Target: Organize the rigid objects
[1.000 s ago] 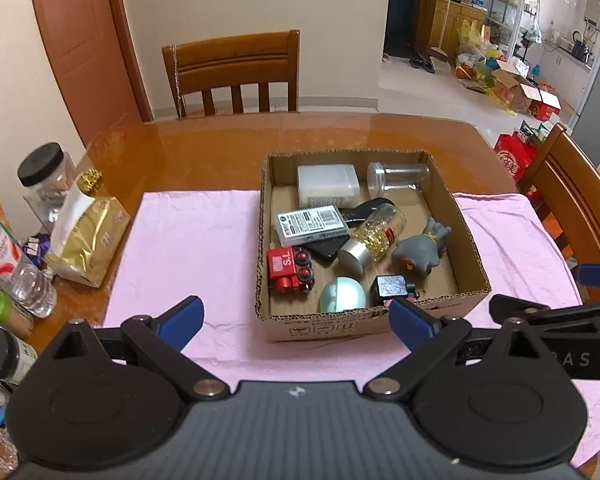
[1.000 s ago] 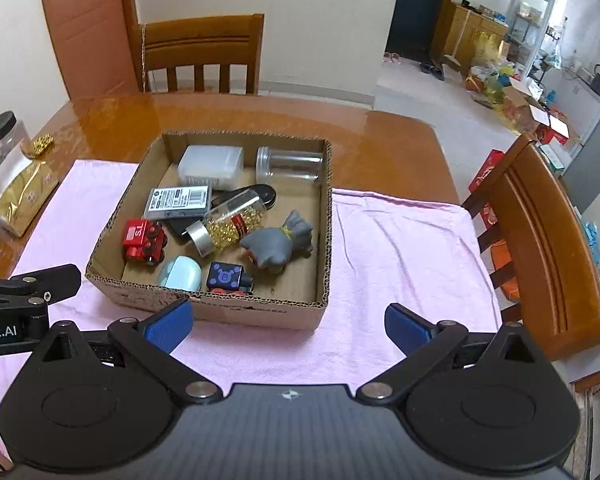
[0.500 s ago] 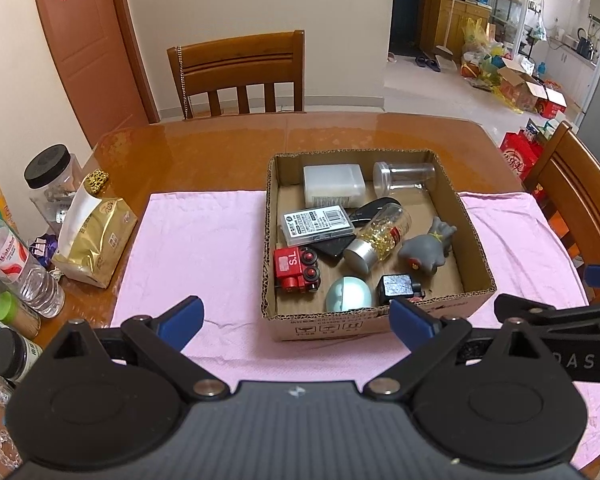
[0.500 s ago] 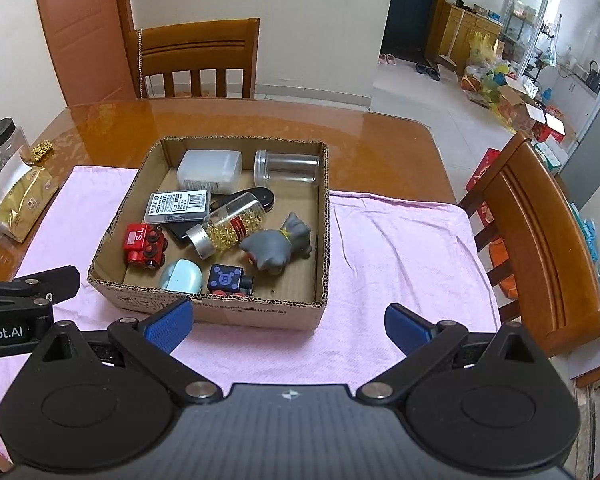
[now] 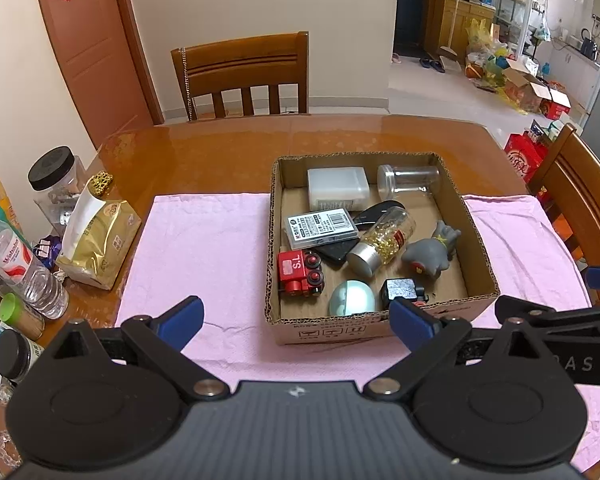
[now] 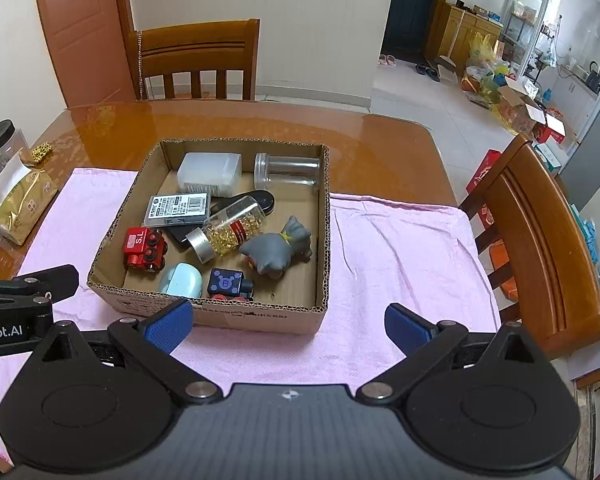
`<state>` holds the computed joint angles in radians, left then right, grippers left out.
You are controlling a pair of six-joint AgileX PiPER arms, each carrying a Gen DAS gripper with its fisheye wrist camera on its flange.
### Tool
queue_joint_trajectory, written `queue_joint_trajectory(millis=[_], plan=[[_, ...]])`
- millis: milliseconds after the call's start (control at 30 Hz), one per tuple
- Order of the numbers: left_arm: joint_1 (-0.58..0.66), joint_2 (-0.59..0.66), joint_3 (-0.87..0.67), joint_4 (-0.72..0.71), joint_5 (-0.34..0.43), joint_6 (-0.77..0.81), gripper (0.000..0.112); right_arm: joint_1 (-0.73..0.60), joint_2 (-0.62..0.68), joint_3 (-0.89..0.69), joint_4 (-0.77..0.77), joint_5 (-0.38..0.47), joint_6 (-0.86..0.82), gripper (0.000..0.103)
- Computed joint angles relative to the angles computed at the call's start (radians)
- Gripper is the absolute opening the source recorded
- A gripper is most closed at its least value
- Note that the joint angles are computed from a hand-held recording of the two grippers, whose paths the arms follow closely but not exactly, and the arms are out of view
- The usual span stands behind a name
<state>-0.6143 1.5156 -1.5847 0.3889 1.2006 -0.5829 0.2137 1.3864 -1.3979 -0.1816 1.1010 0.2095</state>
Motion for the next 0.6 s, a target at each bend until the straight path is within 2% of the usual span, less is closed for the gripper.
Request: queue_joint_trajectory(millis=[600], plan=[[-0.003,0.008,-0.006,0.005,0.010,-0.012,0.099,0.000,0.002,-0.005,0.001,0.003,-0.004,0.103]])
